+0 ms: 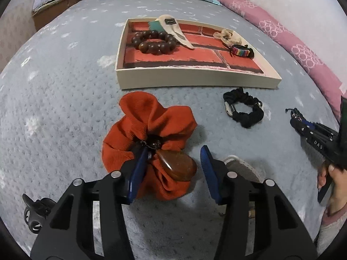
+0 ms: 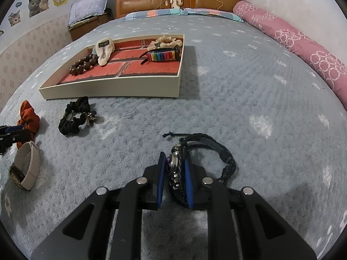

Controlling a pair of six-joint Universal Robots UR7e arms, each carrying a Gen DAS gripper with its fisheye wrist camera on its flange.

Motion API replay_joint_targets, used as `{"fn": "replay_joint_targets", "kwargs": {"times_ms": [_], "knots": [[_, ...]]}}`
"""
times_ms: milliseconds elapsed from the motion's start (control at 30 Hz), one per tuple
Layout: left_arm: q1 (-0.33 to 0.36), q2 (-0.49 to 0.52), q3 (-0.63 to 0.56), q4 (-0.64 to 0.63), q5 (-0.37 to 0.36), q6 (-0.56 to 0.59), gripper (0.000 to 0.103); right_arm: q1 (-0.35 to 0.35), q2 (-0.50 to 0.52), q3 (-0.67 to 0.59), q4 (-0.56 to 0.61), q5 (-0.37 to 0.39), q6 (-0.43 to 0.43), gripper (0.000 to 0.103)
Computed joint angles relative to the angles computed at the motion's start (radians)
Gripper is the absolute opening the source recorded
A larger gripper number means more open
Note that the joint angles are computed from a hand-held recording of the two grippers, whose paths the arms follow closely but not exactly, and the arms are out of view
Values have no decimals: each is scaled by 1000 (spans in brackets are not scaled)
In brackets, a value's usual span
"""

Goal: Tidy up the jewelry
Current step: 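Lift the orange scrunchie and leather bracelet and carry both toward the tray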

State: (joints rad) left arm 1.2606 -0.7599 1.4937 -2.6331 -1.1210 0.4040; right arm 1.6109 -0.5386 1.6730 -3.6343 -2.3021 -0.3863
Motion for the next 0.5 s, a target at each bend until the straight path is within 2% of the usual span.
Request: {"fn": "replay_joint_targets", "kwargs": {"times_ms": [100, 200, 367, 433, 500], "knots": [[-7, 6, 21, -41, 29, 23, 47, 0, 0, 0, -3, -2, -4, 17], [-15, 5, 48, -85, 60, 48, 32, 0, 0, 1, -2, 0, -1, 17], [-19, -26, 64, -98, 38, 33, 30, 1, 0, 1, -2, 0, -1, 17], [-26, -48, 72, -74, 25, 24, 30, 0, -1, 1, 0, 1, 2, 17], [-26, -67, 50, 50, -2, -15, 30, 0, -2, 2, 2, 3, 5, 17]]}}
